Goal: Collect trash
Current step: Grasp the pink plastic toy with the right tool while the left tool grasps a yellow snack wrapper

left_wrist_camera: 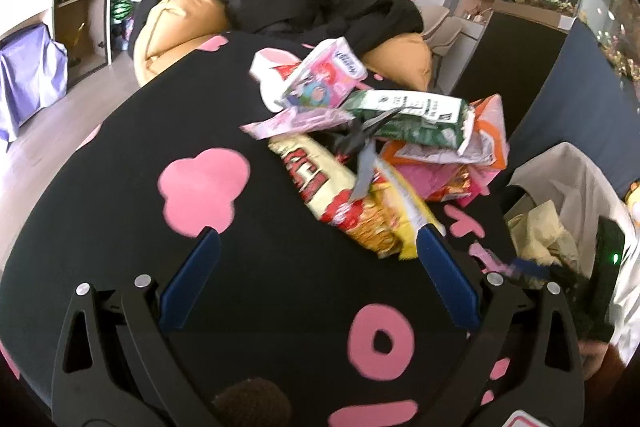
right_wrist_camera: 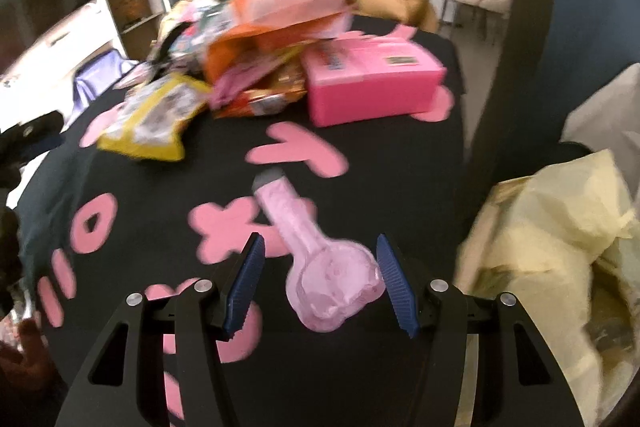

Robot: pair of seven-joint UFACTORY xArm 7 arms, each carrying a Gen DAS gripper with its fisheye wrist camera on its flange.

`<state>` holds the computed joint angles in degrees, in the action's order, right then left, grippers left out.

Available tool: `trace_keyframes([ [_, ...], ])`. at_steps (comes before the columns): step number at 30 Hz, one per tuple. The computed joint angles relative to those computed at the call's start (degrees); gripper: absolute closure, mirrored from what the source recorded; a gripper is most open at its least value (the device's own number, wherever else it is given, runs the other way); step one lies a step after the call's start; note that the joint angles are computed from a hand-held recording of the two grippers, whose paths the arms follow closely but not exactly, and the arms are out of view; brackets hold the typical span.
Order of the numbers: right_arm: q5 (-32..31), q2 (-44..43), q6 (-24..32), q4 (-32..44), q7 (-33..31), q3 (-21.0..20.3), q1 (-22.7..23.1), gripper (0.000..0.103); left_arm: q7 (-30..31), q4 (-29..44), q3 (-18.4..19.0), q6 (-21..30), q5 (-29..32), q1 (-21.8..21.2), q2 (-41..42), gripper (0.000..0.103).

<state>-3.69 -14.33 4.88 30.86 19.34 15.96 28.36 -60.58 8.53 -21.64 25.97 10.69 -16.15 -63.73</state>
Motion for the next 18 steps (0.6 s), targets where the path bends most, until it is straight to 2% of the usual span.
trace_keyframes([
  [1, 1.2, 0.17, -0.26, -0.19, -0.82, -1.13, 1.75, 0.048, 0.26, 0.35, 0.42, -1.51, -0.03, 0.18, 1.33, 0.009],
  [2, 0.01, 0.22, -0.38, -0.21, 0.33, -0.26, 1.11, 0.048, 1.24, 0.86, 1.37, -4.03, -0.1, 0.15, 3.78, 0.009],
  [4, -6.29, 0.09, 0.01, 0.33, 5.71, 5.93, -5.16, 0.048, 3.03, 2.47, 1.87, -6.38, -0.07, 0.53, 8.2, 0.009],
  [5, -6.59, 0.01, 0.34, 0.49, 5.88, 6.89, -5.98, 0.048, 3.43, 3.47, 1.26, -6.98, 0.17, 1.26, 10.38, 0.009],
  [9, -5.59, -0.42, 0.89, 0.01, 4.53, 3.32, -2.4, 0.047, 3.88, 6.47, -0.14, -8.08, 0.41, 2.69, 15.84, 0.009],
  [14, -10.0, -0.21, 0.69, 0.22, 8.69, 6.68, -5.73, 0.046, 3.14, 11.34, -1.72, -9.25, 1.65, 5.82, 22.08, 0.01],
  [15, -10.49, -0.25, 0.58, 0.15, 9.29, 6.84, -5.89, 0.046, 3.6, 12.55, -1.73, -9.31, 2.07, 6.28, 24.21, 0.013],
  [18, -11.41, -0.43, 0.12, -0.24, 10.53, 6.91, -6.0, 0.046, 1.57, 15.7, -4.87, -6.53, 5.09, 10.13, 28.01, 0.026],
])
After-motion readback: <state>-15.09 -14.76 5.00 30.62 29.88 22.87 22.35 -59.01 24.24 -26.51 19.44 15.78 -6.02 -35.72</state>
